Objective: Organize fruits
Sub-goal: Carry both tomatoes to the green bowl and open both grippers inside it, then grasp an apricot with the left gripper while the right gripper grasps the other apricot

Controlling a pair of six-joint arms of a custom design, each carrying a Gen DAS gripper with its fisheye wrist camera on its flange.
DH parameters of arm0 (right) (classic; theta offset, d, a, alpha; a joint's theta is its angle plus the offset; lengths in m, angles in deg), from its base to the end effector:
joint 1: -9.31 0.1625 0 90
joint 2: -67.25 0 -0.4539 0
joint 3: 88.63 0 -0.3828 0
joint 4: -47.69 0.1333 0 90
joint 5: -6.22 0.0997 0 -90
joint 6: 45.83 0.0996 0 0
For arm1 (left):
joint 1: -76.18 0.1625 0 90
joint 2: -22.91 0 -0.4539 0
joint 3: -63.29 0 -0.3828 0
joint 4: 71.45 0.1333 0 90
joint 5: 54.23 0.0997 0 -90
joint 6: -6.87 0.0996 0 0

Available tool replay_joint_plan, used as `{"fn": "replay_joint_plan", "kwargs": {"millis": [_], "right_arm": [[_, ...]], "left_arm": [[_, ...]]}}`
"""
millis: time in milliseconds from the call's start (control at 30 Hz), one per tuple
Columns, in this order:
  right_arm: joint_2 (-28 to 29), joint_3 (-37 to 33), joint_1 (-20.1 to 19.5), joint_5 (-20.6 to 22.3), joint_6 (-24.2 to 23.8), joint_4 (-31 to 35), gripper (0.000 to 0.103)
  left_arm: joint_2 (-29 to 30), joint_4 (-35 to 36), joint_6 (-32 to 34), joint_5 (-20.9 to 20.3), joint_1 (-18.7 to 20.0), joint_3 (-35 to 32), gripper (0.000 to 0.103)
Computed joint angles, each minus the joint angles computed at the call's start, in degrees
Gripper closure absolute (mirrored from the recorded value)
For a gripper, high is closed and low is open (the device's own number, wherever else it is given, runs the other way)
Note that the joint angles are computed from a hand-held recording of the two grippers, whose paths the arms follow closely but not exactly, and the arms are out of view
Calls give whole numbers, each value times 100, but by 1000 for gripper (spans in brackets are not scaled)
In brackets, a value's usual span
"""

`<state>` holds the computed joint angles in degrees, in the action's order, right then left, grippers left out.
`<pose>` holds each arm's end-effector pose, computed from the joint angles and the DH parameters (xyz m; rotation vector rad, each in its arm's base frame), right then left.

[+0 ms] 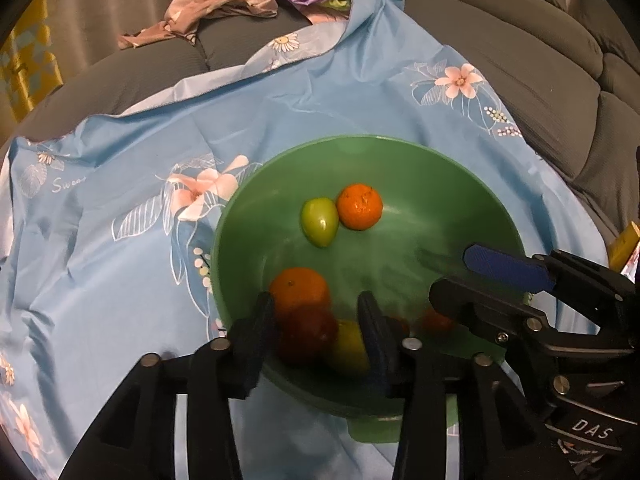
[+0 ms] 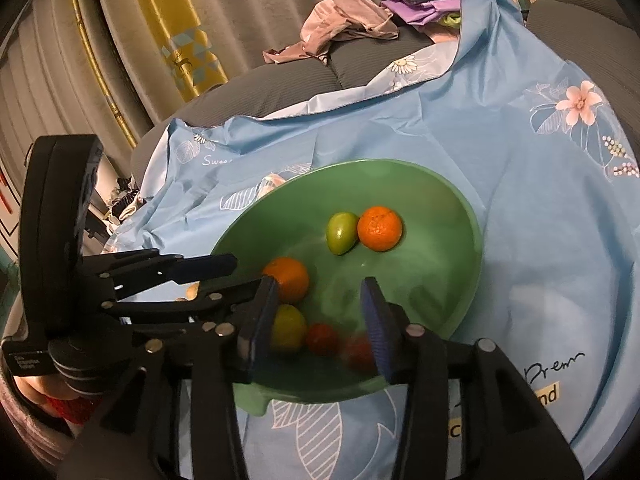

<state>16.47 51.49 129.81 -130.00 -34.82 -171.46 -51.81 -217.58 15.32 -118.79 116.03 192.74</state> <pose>0.2621 -0.3239 0.1423 0.0403 -2.4019 1.1629 -0.2269 -0.4187 0.2003 1.3267 2.3795 -0.2500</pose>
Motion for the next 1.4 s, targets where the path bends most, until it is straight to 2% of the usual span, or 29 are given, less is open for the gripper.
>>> {"fn": "replay_joint_plan", "kwargs": {"millis": [167, 267, 400, 467, 567, 700, 767, 867, 967, 1000, 1067, 1300, 1367, 1400], "right_arm": [[17, -21, 148, -44, -49, -131, 57], [31, -90, 267, 8, -123, -63, 52], [84, -225, 387, 330, -255, 261, 52], [118, -291, 403, 641, -359, 386, 52], [163, -415, 381, 1107, -435, 681, 52], [307, -635, 414, 1356, -444, 1076, 52], [366, -721, 429, 1380, -429, 1222, 52], [420, -857, 420, 1324, -405, 1491, 52], [467, -970, 395, 1326, -409, 1678, 52], [479, -1010, 382, 1348, -422, 1736, 52], [520, -1101, 357, 1369, -465, 1840, 52], [835, -1734, 192, 1396, -702, 2423, 52], [1008, -2057, 173, 1214, -769, 2714, 52], [1092, -2220, 165, 1137, -836, 2855, 55]], "left_arm": [[-376, -48, -19, -36, 25, 48, 52], [-715, 4, -102, 119, 116, 54, 34], [-1149, 100, -139, 514, 420, 69, 34], [-1313, 191, -168, 675, 617, 78, 34], [-1411, 356, -255, 704, 927, 72, 34], [-1228, 345, -124, 589, 1119, 107, 34], [-1011, 200, 60, 563, 1169, 107, 37], [-677, 102, 218, 578, 1246, 50, 51], [-446, 33, 284, 590, 1365, -33, 57], [-414, 5, 290, 578, 1394, -56, 66], [-391, 36, 306, 495, 1463, -96, 76], [-641, -159, 354, 479, 1698, -183, 76], [-785, -157, 309, 540, 1768, -235, 76], [-865, -154, 296, 522, 1824, -268, 76]]}}
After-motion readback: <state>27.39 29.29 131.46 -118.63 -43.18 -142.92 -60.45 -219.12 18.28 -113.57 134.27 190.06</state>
